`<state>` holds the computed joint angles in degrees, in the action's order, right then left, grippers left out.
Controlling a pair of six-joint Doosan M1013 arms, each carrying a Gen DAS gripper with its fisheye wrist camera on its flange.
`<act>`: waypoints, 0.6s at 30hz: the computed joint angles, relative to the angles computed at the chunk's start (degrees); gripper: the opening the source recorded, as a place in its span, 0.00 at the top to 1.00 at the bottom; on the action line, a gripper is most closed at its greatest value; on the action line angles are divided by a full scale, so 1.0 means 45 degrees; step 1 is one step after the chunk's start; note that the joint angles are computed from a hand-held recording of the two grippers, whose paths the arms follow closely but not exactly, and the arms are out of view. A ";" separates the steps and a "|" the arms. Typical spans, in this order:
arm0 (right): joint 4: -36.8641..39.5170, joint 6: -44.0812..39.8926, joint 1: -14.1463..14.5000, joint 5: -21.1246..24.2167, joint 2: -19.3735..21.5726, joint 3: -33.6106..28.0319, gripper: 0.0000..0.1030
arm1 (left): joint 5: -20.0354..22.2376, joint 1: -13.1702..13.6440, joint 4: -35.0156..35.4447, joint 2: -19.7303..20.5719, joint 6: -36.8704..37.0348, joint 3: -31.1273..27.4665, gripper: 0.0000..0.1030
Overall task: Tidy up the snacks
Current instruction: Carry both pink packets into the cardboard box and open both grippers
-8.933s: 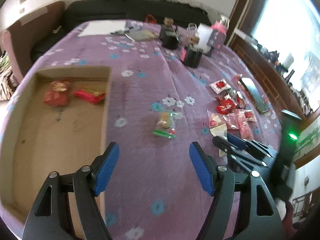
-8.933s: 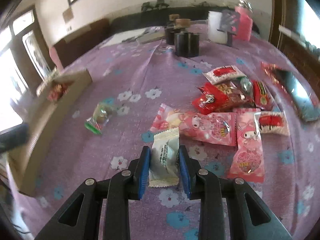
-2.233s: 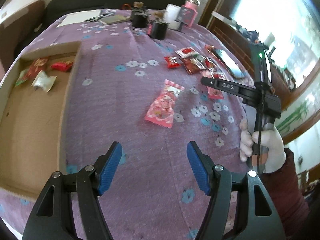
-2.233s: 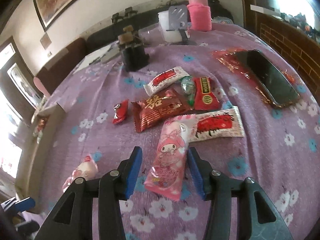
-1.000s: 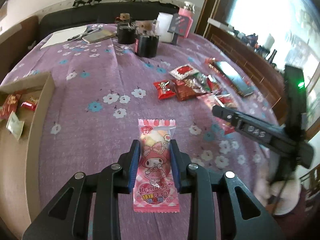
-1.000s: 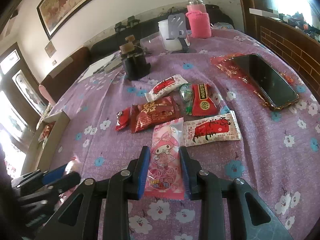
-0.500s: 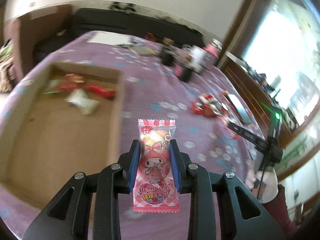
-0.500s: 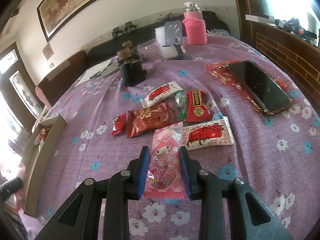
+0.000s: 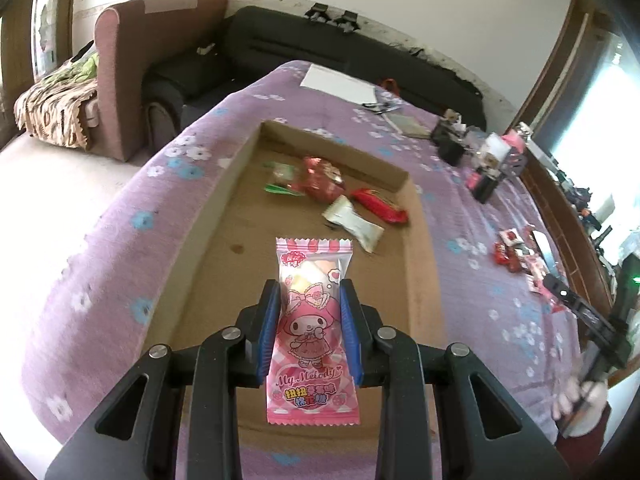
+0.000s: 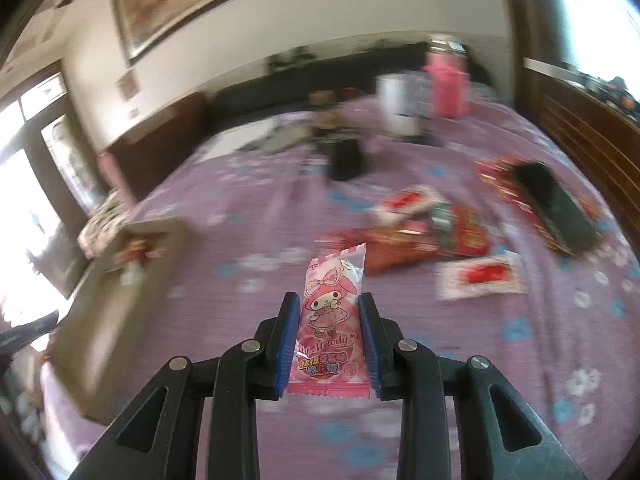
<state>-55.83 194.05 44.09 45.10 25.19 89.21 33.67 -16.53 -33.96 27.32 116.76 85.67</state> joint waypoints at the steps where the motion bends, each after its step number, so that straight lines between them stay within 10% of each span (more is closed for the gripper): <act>1: 0.0195 -0.0435 0.0000 -0.0186 0.0121 -0.0278 0.70 | 0.0125 0.0002 0.0191 0.0139 -0.0148 -0.0218 0.74; 8: 0.4075 -0.5681 -0.0280 -0.1843 0.1699 -0.3283 0.71 | 0.1301 0.0003 0.1693 0.1189 -0.1621 -0.1937 0.74; 18: 0.9614 -1.1362 -0.0702 -0.0203 0.4590 -0.7785 0.71 | 0.2309 -0.0006 0.2882 0.2262 -0.3020 -0.3395 0.74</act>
